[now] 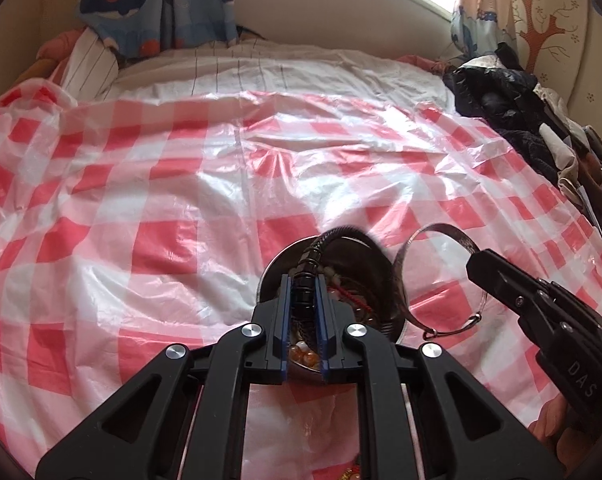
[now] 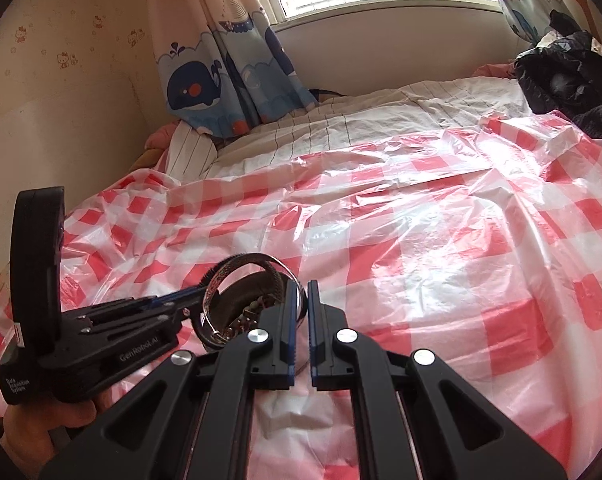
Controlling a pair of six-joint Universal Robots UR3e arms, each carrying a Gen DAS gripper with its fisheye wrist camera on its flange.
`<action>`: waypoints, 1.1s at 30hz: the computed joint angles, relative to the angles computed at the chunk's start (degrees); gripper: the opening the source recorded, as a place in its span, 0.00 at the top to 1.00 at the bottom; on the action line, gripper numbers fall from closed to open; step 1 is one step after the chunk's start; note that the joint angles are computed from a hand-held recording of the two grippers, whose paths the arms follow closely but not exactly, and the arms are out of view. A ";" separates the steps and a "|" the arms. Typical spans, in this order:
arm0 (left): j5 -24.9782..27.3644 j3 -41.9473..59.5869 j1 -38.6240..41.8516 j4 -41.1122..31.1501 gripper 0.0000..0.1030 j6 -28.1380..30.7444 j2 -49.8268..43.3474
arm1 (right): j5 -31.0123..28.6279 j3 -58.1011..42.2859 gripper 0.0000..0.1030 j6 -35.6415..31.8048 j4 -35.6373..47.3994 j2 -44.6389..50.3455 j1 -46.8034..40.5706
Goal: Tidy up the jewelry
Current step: 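Open both grippers to drop the black bracelet and silver bangle into the tin, then move the left gripper to the peach bead bracelet while the right gripper approaches the red cord bracelet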
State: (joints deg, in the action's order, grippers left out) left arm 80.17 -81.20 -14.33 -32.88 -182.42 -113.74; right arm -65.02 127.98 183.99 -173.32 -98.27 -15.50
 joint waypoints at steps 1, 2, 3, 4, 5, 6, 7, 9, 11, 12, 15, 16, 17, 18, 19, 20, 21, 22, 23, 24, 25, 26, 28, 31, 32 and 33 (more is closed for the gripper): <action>0.48 -0.15 0.30 -0.05 0.82 -0.39 -0.12 | -1.09 -1.16 0.95 0.18 -0.77 1.99 1.36; 0.42 -0.86 0.82 0.27 0.80 -0.76 0.23 | -1.87 -2.09 0.95 0.28 -1.15 3.40 2.35; 0.44 -1.81 1.33 0.87 0.77 -1.12 0.81 | -2.75 -3.09 0.94 0.47 -1.45 4.89 3.41; 0.76 -2.61 1.82 1.21 0.76 -1.25 1.49 | -3.42 -3.79 0.94 0.73 -1.85 5.99 4.21; 0.89 -3.31 2.31 1.40 0.76 -1.30 2.13 | -3.92 -4.62 0.95 0.98 -2.15 7.15 4.94; 0.75 -3.98 2.89 1.52 0.75 -1.40 2.82 | -4.32 -5.37 0.94 1.26 -2.48 8.21 5.58; 0.55 -5.10 3.57 1.96 0.74 -1.64 3.81 | -4.73 -5.86 0.94 1.56 -3.01 9.03 6.14; 0.39 -6.39 4.38 1.80 0.73 -1.53 5.37 | -4.99 -7.62 0.92 1.29 -2.45 10.88 7.27; 0.13 -8.63 4.81 1.89 0.72 -0.98 7.61 | -6.10 -8.80 0.75 0.67 -0.43 11.60 8.06; -0.05 -10.06 4.96 2.05 0.70 -0.51 8.99 | -5.98 -7.62 0.75 1.00 -0.96 10.47 7.62; -0.76 -14.91 5.02 1.55 0.65 1.13 13.75 | -4.41 -3.46 0.75 -0.22 1.86 3.41 5.01; -1.24 -16.95 4.95 1.34 0.64 1.91 15.53 | -3.14 -1.68 0.75 -0.82 3.77 0.20 3.52; -1.56 -19.31 4.66 1.23 0.63 2.76 17.48 | -1.35 1.08 0.74 -1.99 6.65 -4.62 1.34; -2.13 -21.43 4.37 0.93 0.63 3.78 19.11 | -0.13 3.77 0.73 -3.52 9.72 -9.39 -0.64; -2.67 -23.46 4.00 0.59 0.62 4.75 20.71 | 0.78 6.03 0.72 -4.80 12.35 -13.35 -2.35; -2.88 -25.39 3.38 0.24 0.62 5.78 22.10 | 2.21 9.05 0.69 -6.59 16.57 -18.88 -5.05; -2.76 -27.21 2.57 0.11 0.62 6.65 23.21 | 3.54 11.47 0.69 -8.29 21.51 -24.03 -7.80; -2.70 -28.61 1.95 0.30 0.62 7.09 23.92 | 4.95 13.23 0.69 -9.90 26.77 -28.53 -10.49; -2.73 -30.11 1.42 0.56 0.62 7.54 24.64 | 7.74 14.62 0.69 -12.50 34.44 -33.86 -14.37; -2.85 -31.08 0.86 0.82 0.62 7.88 24.95 | 10.06 15.43 0.69 -14.38 40.00 -37.68 -17.12; -3.00 -31.76 0.23 1.21 0.62 8.47 25.00 | 11.48 15.84 0.69 -15.47 43.45 -40.10 -18.80; -2.48 -32.10 -0.77 2.17 0.62 9.16 24.60 | 11.80 16.28 0.68 -15.54 43.83 -40.94 -18.89; -0.95 -31.92 -2.82 3.85 0.62 10.30 23.10 | 10.84 17.25 0.61 -14.47 40.28 -40.11 -17.45; 0.29 -31.54 -4.63 3.67 0.62 11.31 21.52 | 10.01 17.94 0.60 -12.77 36.90 -37.18 -15.69; 0.83 -31.18 -4.88 2.90 0.63 11.84 21.20 | 9.63 18.18 0.60 -12.33 35.93 -36.31 -15.20; 1.11 -30.95 -5.11 2.10 0.75 12.23 21.03 | 9.67 18.36 0.59 -12.59 36.45 -36.79 -15.42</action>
